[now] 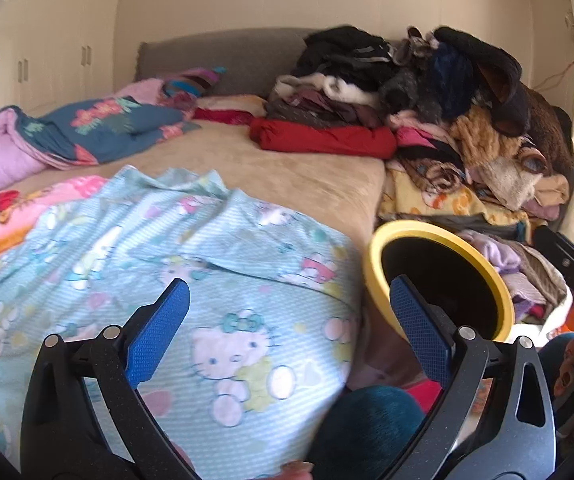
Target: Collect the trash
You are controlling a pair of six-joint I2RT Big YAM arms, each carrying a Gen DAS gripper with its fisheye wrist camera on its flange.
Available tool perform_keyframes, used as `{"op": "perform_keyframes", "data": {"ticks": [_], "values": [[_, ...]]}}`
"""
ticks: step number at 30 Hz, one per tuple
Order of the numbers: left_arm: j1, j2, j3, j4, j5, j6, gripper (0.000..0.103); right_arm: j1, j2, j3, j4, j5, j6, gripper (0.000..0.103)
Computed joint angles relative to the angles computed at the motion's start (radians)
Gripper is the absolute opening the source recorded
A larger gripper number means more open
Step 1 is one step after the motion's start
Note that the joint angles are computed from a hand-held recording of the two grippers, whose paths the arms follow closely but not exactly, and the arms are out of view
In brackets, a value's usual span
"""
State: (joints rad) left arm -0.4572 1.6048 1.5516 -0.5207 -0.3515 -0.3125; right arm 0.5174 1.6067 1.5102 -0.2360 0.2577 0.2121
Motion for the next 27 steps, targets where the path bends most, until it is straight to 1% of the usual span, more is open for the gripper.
{"op": "perform_keyframes", "data": {"ticks": [1, 5, 8, 11, 13, 19, 25, 27], "values": [[0.001, -0.012, -0.016, 0.017, -0.008, 0.003, 0.092, 0.012, -0.009, -0.021, 0.042, 0.015, -0.016, 0.097], [-0.003, -0.056, -0.071, 0.057, -0.047, 0.009, 0.092, 0.050, -0.033, -0.079, 0.144, 0.060, -0.041, 0.097], [-0.007, -0.079, -0.105, 0.091, -0.061, 0.026, 0.092, 0.069, -0.041, -0.105, 0.194, 0.064, -0.076, 0.097], [-0.007, -0.093, -0.127, 0.117, -0.061, 0.023, 0.092, 0.081, -0.041, -0.117, 0.217, 0.071, -0.112, 0.097], [-0.006, -0.095, -0.133, 0.123, -0.055, 0.013, 0.092, 0.085, -0.039, -0.114, 0.211, 0.078, -0.118, 0.097], [-0.013, -0.099, -0.146, 0.146, -0.063, 0.024, 0.092, 0.084, -0.028, -0.103, 0.190, 0.091, -0.110, 0.097], [-0.011, -0.098, -0.143, 0.135, -0.061, 0.016, 0.092, 0.084, -0.024, -0.103, 0.189, 0.099, -0.108, 0.097], [-0.010, -0.098, -0.144, 0.141, -0.059, 0.019, 0.092, 0.084, -0.023, -0.102, 0.185, 0.101, -0.103, 0.097]]}}
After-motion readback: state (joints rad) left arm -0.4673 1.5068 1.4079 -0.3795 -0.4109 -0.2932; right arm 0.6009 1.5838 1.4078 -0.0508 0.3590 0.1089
